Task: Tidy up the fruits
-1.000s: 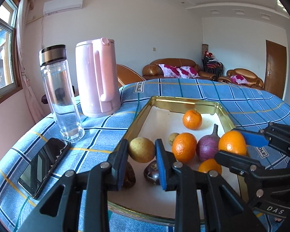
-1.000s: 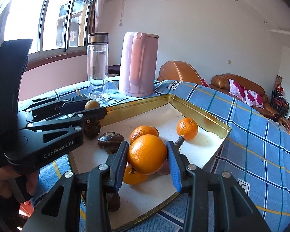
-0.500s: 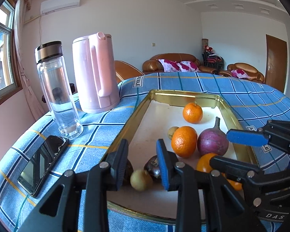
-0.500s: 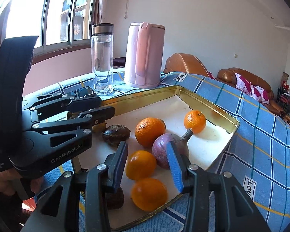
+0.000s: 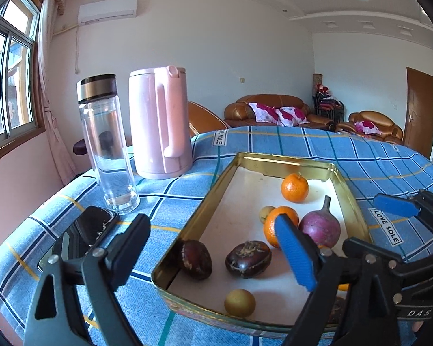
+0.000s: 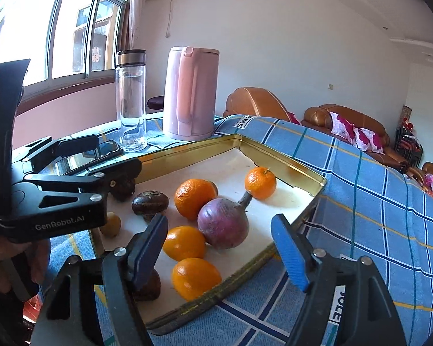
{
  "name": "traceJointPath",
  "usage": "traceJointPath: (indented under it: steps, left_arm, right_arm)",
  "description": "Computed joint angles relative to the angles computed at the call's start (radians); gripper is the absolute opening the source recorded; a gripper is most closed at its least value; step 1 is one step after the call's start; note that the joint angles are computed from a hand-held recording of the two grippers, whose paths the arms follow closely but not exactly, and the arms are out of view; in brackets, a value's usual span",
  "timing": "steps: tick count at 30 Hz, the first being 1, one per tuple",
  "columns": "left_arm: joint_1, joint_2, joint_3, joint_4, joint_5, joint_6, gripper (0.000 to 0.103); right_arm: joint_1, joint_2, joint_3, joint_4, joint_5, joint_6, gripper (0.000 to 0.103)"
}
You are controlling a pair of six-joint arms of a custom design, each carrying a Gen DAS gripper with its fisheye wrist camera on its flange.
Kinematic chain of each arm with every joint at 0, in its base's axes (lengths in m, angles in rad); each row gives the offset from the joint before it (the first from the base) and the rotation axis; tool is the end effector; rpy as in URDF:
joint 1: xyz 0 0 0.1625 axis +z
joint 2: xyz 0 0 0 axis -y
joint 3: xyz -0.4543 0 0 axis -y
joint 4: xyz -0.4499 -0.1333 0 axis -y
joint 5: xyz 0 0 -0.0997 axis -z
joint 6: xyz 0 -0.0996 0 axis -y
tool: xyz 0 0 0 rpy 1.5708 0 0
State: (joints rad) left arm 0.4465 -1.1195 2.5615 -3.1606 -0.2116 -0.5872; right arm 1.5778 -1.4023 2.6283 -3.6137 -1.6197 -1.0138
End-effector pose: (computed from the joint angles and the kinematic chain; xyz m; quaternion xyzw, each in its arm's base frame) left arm -0.2229 -0.3625 0.1191 0.1611 0.7602 -0.5109 0.3676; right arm 0.1310 -0.3681 0.1915 0.4397 -0.8053 0.3370 0.2112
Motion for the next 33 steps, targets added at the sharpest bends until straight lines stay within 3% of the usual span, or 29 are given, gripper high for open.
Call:
traceJointPath:
  steps: [7, 20, 33]
  left_arm:
    - [-0.032, -0.024, 0.005, 0.084, 0.014, -0.069, 0.101]
    - [-0.065, -0.039, -0.006, 0.201, 0.02, -0.143, 0.103]
    - [-0.074, -0.038, -0.007, 0.213, 0.021, -0.151, 0.103]
  right_arm:
    - [-0.023, -0.069, 0.018, -0.021, 0.018, 0.029, 0.077]
    - [-0.057, -0.166, 0.052, -0.013, 0.078, 0.035, 0.082]
    - [-0.074, -0.196, 0.06, -0.003, 0.097, 0.036, 0.083]
